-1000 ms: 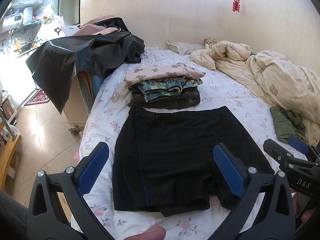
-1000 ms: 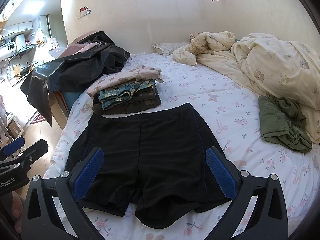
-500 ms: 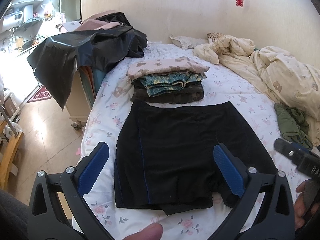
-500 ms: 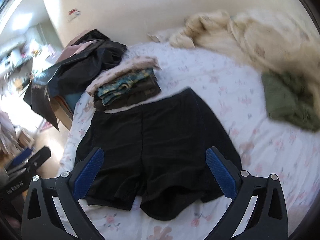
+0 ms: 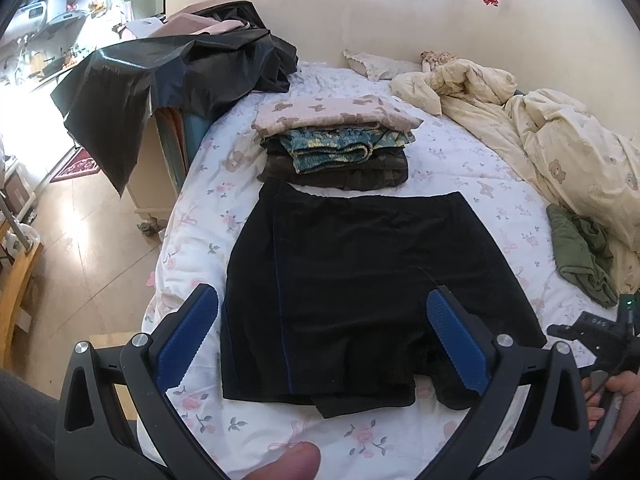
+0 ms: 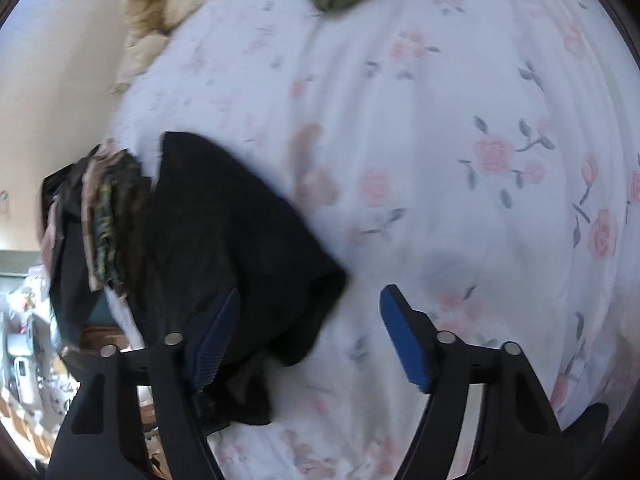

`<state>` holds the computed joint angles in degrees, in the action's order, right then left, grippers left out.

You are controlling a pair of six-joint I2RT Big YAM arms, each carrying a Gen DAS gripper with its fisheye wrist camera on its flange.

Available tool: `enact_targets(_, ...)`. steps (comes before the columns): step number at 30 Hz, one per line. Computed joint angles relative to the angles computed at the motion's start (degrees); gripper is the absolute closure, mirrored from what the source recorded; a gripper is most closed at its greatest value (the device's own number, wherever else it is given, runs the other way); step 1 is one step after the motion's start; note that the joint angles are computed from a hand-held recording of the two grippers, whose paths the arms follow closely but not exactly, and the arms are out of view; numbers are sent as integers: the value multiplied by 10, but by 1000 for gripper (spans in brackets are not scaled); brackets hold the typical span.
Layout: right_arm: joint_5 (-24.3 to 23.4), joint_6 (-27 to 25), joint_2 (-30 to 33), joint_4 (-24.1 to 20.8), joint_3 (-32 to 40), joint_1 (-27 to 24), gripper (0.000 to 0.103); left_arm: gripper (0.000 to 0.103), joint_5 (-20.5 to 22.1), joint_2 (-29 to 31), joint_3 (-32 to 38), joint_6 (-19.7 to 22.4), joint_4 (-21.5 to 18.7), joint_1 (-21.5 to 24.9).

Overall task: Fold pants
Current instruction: 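Grasp the black shorts' leg hem with the right gripper while the left gripper grasps the other hem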

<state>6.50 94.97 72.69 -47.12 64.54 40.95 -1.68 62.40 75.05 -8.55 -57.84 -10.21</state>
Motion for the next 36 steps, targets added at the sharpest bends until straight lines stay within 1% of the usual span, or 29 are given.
enact_targets(1, 2, 1, 3, -1, 0, 0, 29, 0, 0, 0, 1, 1, -1, -1)
enact_targets(4, 8, -22, 27, -18, 14, -3, 30, 0, -5, -3, 0, 5, 4, -2)
enact_targets(5, 7, -26, 35, -18, 18, -2, 34, 0, -7, -3, 0, 6, 4, -3)
enact_targets(7, -4, -31, 43, 5, 13, -7, 40, 0, -9, -3, -1, 8, 3, -1)
enact_targets(9, -4, -54, 56, 6, 23, -6, 47, 0, -12, -3, -3, 9, 4, -1)
enact_targets(10, -1, -68, 60, 4, 25, -5, 60, 0, -14, -3, -4, 10, 4, -1)
enact_targets(11, -3, -81, 67, 5, 31, -6, 78, 0, -15, -1, -4, 11, 4, -1)
enact_targets(12, -5, -89, 74, 1, 37, -8, 86, 0, -15, 0, -3, 12, 2, -1)
enact_targets(14, 9, -93, 75, -13, 44, -7, 100, 0, -16, 2, -3, 14, 0, -2)
enact_targets(17, 51, -90, 58, -40, 54, -3, 100, 0, -17, 5, -3, 21, -5, -2)
enact_targets(19, 77, -88, 47, -62, 60, -4, 101, 0, -14, 15, 4, 26, -19, -2)
enact_targets(20, 82, -84, 45, -72, 63, -6, 101, 0, -11, 23, 8, 29, -26, -1)
enact_targets(21, 77, -81, 44, -79, 63, -9, 101, 0, -10, 37, 19, 31, -40, -2)
enact_targets(23, 72, -74, 45, -76, 61, -12, 101, 0, -10, 64, 41, 33, -64, -5)
enact_targets(25, 81, -66, 51, -89, 69, -9, 101, 0, -16, 100, 72, 35, -85, -14)
enact_targets(26, 80, -66, 51, -84, 67, -10, 101, 0, -22, 121, 92, 30, -98, -20)
enact_targets(27, 78, -66, 54, -82, 70, -12, 101, 0, -18, 150, 121, 22, -112, -27)
enact_targets(29, 82, -72, 62, -89, 80, -10, 101, 0, 8, 205, 177, 11, -132, -38)
enact_targets(31, 95, -81, 67, -102, 91, -2, 101, 0, 0, 283, 264, -4, -166, -63)
enact_targets(32, 100, -81, 68, -103, 95, 2, 101, 0, -8, 310, 296, -10, -172, -75)
enact_targets(35, 110, -94, 68, -104, 102, 8, 100, 0, -20, 410, 422, -18, -211, -108)
enact_targets(36, 115, -103, 68, -105, 106, 10, 101, 1, -11, 450, 476, -15, -235, -120)
